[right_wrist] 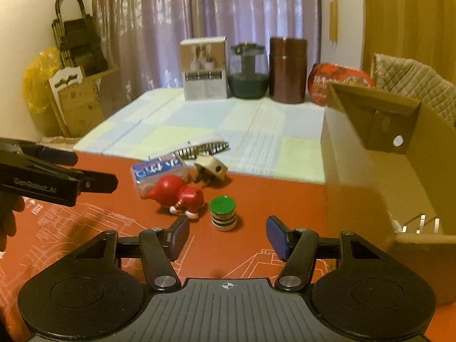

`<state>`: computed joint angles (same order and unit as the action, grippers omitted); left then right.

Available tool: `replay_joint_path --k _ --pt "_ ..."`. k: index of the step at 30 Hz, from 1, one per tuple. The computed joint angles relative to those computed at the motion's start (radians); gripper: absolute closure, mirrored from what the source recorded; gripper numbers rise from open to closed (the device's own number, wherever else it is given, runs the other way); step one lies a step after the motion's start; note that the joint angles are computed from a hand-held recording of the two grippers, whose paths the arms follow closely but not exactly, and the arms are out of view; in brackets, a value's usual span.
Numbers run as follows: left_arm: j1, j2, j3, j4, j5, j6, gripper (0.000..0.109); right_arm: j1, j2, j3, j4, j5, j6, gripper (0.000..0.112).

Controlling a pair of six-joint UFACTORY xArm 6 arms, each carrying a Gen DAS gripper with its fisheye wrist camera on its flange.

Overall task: Organize rigid objects
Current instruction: 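Grasp the small green-capped jar with the right tool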

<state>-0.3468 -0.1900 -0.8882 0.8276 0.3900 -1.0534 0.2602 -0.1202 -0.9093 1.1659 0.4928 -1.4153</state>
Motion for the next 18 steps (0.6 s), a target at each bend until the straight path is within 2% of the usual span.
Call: replay_joint_path --k 4,10,18 --pt "0.021 0.056 -0.037 -0.007 -0.031 0.022 0.014 0.021 0.080 -0.052 0.022 -0.019 -0.036 0.064" --pt "0.034 0.104 -0.066 -0.104 -0.049 0.125 0.017 0.044 0.163 -0.110 0.027 -0.036 -0.053 0.069" --pt "0.032 0.126 -0.079 -0.121 -0.053 0.168 0.017 0.070 0.227 -0.156 0.044 -0.070 -0.078 0.076"
